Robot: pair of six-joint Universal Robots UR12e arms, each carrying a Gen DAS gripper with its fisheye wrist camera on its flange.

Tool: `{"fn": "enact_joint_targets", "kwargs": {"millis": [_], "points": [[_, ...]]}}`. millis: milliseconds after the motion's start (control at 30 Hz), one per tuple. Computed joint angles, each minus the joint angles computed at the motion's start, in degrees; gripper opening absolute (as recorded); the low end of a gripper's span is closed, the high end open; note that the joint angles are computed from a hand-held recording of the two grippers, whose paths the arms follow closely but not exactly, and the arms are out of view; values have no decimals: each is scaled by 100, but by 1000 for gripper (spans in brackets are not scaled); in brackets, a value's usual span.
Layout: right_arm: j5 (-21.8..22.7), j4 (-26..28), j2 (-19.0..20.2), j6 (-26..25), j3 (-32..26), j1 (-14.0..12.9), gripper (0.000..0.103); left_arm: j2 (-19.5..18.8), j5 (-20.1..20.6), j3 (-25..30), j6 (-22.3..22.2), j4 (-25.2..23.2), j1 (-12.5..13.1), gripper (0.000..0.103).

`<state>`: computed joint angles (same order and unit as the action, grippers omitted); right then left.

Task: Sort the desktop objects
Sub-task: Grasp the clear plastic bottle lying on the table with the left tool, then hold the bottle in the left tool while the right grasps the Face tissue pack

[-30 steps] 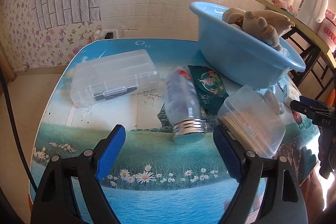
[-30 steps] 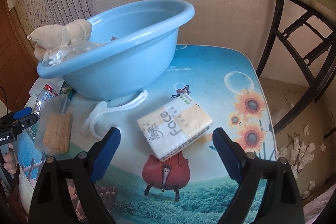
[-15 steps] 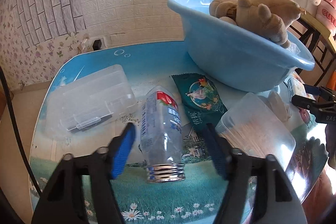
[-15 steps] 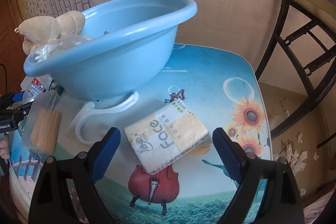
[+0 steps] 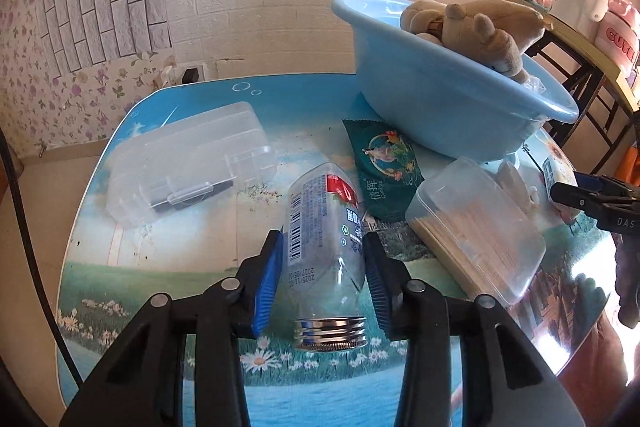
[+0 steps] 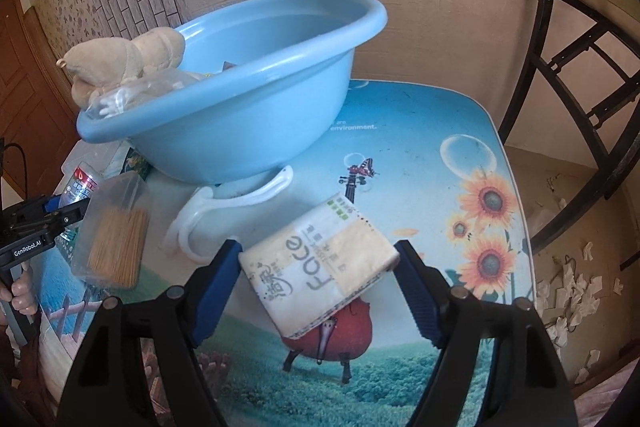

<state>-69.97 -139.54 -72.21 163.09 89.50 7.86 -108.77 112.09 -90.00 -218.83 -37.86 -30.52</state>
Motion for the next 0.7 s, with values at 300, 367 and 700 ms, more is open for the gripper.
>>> {"fn": "enact_joint_targets", "kwargs": {"millis": [300,367,700], "points": [[-349,336,-260,-30,211,61,79,203,169,-272,-186,120,-162,40],[-203,416,-305,-65,248,31,79,235,212,-306,-181,135,-200,40],[-398,130,-330,519,336,123,84,314,312,-403,-421,44,-226,40]]}}
